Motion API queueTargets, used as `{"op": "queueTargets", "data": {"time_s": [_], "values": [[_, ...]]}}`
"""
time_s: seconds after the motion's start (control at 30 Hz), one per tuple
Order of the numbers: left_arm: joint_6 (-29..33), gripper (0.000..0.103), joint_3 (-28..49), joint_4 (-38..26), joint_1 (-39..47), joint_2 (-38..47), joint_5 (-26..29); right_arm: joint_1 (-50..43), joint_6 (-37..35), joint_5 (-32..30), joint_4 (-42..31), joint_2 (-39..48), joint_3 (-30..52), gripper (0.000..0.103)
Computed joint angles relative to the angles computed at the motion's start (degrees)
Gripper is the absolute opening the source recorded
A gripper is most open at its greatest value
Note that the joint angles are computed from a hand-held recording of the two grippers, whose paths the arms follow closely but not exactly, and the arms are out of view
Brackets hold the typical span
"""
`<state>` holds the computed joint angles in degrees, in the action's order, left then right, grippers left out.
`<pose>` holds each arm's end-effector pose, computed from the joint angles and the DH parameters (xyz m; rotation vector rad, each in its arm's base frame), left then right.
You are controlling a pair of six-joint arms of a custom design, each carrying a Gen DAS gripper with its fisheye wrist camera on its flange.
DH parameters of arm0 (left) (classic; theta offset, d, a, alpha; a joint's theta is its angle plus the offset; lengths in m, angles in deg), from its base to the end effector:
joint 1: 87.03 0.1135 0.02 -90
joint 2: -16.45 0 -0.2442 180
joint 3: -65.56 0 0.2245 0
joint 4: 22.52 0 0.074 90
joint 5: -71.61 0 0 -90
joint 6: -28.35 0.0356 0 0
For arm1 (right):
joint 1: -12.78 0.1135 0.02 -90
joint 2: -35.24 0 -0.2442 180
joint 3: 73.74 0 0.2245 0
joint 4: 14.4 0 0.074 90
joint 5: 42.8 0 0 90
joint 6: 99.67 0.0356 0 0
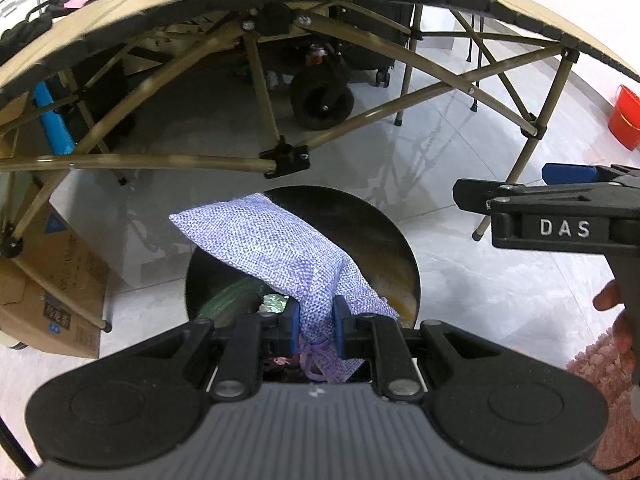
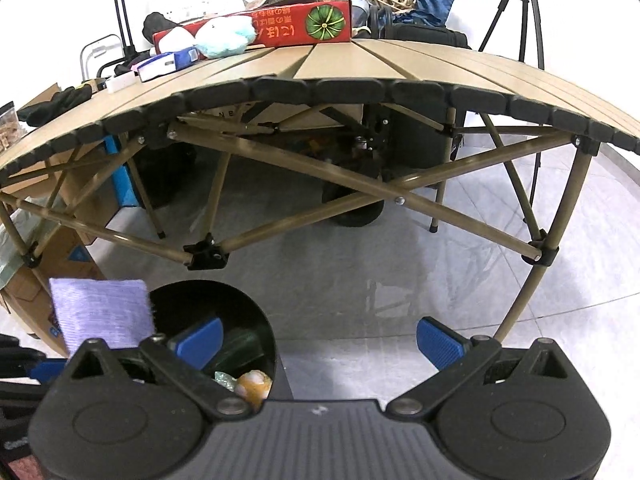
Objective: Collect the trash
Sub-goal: 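Open the left tool to drop the lilac cloth bag into the bin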
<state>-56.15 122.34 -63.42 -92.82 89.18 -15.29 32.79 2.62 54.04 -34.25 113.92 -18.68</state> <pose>0.2219 -0.0244 0.1933 0.2726 2.5478 -0.0713 0.2430 0.0840 0.1878 -0.0970 2.3252 0.1447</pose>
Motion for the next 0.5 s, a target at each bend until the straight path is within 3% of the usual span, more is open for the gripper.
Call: {"op": "queueTargets", "data": {"time_s": [0.5], "values": [[-1.3, 0.017, 2.1, 11.8, 0.0, 15.9, -1.0, -1.9, 3.2, 0.8, 2.3, 6.6, 2.2, 0.103]]}}
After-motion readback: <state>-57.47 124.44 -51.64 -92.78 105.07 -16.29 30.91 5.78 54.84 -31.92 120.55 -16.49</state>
